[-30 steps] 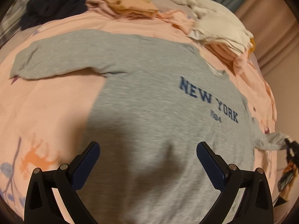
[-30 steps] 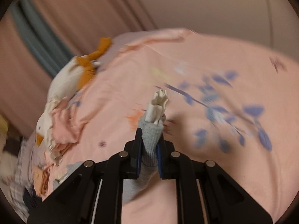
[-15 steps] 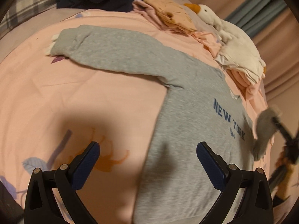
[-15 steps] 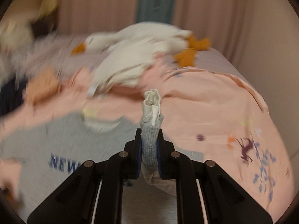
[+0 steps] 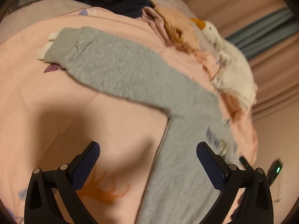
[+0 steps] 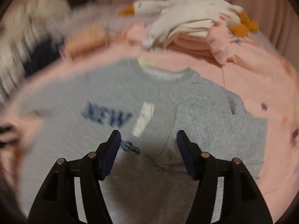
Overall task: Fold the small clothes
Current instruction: 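Carry the sleeve across the chest with the right tool and release it, then grasp the other sleeve cuff with the left tool and fold it across the chest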
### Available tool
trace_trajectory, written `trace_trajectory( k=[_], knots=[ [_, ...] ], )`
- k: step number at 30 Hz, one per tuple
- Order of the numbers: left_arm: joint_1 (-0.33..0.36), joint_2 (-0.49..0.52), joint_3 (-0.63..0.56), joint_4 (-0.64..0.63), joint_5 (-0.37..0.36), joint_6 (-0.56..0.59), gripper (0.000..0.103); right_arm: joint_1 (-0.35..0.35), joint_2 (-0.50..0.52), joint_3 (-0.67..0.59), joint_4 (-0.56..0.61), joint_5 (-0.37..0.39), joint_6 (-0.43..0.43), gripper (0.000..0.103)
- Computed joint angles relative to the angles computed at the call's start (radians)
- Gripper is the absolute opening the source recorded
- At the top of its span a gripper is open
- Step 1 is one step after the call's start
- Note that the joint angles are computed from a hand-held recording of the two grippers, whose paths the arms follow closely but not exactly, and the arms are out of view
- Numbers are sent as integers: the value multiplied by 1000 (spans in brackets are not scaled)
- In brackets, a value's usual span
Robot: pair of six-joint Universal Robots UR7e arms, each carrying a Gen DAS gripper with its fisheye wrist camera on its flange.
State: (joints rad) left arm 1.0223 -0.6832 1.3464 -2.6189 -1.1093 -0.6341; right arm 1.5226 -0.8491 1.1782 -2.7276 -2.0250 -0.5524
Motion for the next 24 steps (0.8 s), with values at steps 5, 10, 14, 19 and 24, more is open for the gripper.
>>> trace_trajectory(
  k=[5, 10, 14, 19, 24],
  knots=[
    [41, 11, -16, -132, -99, -18, 102, -31, -15, -7, 10, 86, 153, 37],
    [94, 16, -6, -293, -201, -109, 102, -29, 40, -23, 30, -12, 114, 33],
    [131, 23, 5, -420, -250, -175, 102, -41, 57, -28, 54, -31, 139, 34],
    [167, 39, 19, -543, -253, -259, 102, -31, 19, 26, -12, -6, 98, 36],
    [166, 47, -11, -578, -148, -244, 102, -35, -36, 93, -58, 58, 84, 36]
  ],
)
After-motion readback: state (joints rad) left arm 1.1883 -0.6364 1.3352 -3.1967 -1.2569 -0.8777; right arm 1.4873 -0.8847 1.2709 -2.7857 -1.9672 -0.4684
